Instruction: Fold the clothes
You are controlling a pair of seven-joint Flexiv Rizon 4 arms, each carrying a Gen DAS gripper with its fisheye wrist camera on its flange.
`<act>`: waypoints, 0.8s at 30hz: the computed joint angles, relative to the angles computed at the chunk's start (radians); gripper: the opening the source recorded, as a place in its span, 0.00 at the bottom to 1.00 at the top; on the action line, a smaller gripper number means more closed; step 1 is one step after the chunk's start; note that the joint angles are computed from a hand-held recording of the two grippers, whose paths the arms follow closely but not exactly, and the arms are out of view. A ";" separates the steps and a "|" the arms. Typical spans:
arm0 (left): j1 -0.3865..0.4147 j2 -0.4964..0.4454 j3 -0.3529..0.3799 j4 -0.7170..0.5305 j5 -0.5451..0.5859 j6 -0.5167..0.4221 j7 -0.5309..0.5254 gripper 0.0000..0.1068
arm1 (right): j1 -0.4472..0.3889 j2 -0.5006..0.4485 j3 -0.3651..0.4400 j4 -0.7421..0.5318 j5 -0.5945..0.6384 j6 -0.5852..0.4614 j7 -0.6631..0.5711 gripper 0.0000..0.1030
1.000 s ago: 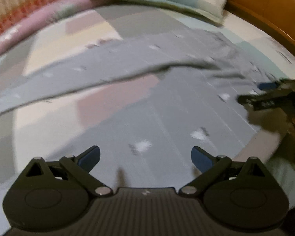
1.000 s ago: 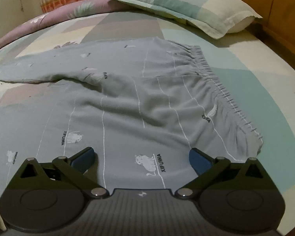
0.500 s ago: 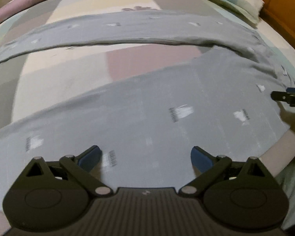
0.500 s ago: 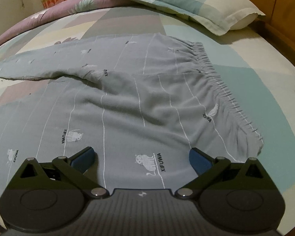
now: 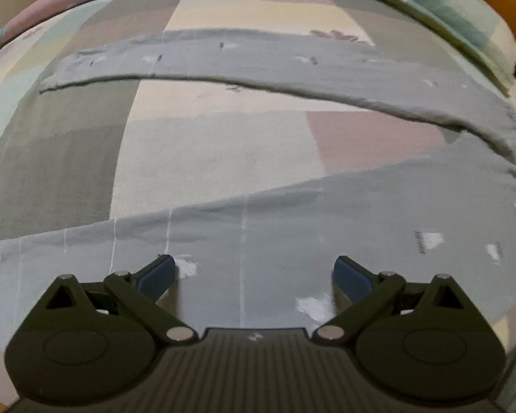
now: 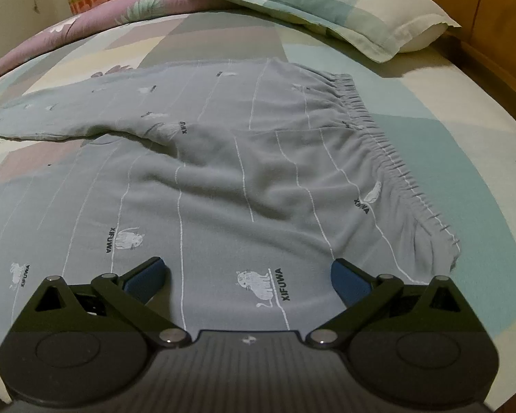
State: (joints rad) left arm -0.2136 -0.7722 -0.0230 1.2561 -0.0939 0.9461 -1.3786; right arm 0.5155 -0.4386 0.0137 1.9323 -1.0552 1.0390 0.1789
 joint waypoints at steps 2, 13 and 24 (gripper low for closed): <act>0.005 -0.011 0.006 -0.004 0.000 0.011 -0.009 0.92 | -0.002 0.000 0.003 -0.001 0.008 0.000 -0.008 1.00; 0.075 0.024 -0.026 0.017 -0.049 0.032 -0.068 0.92 | 0.007 -0.010 0.005 -0.022 0.040 -0.033 -0.011 1.00; 0.075 0.054 -0.168 0.158 -0.222 0.074 0.239 0.92 | 0.029 -0.021 0.005 -0.049 0.069 -0.092 0.005 1.00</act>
State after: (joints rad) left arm -0.1383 -0.7177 -0.1909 1.4137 -0.3162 1.0196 -1.1400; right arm 0.5442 -0.4596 0.0189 1.8835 -0.9863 0.9465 0.1840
